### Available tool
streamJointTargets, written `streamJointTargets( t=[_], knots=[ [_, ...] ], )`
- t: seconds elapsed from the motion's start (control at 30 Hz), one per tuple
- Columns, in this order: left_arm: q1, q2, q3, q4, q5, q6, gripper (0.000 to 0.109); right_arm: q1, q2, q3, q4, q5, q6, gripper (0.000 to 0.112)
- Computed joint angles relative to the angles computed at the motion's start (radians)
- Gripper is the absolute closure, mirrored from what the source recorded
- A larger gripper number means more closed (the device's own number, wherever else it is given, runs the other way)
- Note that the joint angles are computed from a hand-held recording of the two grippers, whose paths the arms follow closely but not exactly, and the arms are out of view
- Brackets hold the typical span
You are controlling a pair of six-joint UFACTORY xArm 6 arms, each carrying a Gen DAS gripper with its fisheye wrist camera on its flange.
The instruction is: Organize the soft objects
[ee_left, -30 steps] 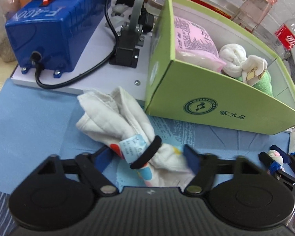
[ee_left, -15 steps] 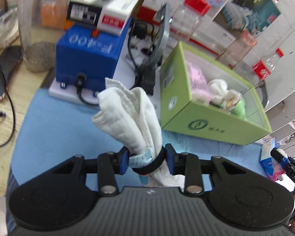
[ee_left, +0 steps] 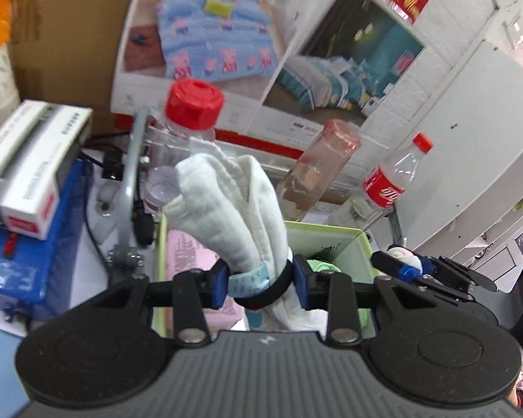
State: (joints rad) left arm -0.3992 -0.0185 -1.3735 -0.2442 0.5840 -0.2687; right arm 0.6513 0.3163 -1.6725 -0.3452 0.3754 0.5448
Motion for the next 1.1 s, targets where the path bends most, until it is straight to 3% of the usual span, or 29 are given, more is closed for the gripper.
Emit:
streamJointTargets(
  t=[0.07,0.1,0.13,0.17,0.2,0.37,0.6,0.67,1.1],
  knots=[
    [0.0,0.068,-0.053,0.01,0.027,0.001,0.073,-0.003,0.042,-0.029,0.084,0.001,-0.058,0.09],
    [-0.001,0.093,-0.07,0.028,0.036,-0.019,0.065,-0.002,0.062,-0.044,0.127,0.006,-0.086,0.09],
    [0.0,0.11,-0.079,0.046,0.042,-0.034,0.039,-0.002,0.08,-0.061,0.177,0.022,-0.117,0.088],
    [0.0,0.12,-0.077,0.073,0.032,-0.06,0.02,0.0,0.11,-0.105,0.233,0.074,-0.143,0.086],
    [-0.001,0.119,-0.064,0.097,0.006,-0.081,0.016,0.0,0.135,-0.148,0.252,0.134,-0.143,0.086],
    [0.006,0.087,-0.019,0.141,-0.051,-0.108,0.016,0.003,0.14,-0.136,0.127,0.104,-0.061,0.078],
    [-0.015,-0.036,0.105,0.22,-0.086,-0.136,0.015,0.024,0.088,-0.083,0.074,0.117,-0.019,0.068],
    [-0.025,-0.084,0.155,0.24,-0.094,-0.15,0.006,0.037,0.055,-0.052,0.04,0.126,0.01,0.065],
    [-0.126,-0.429,0.507,0.373,-0.144,-0.291,0.006,0.133,-0.242,0.264,-0.162,0.133,0.277,0.057]
  ],
)
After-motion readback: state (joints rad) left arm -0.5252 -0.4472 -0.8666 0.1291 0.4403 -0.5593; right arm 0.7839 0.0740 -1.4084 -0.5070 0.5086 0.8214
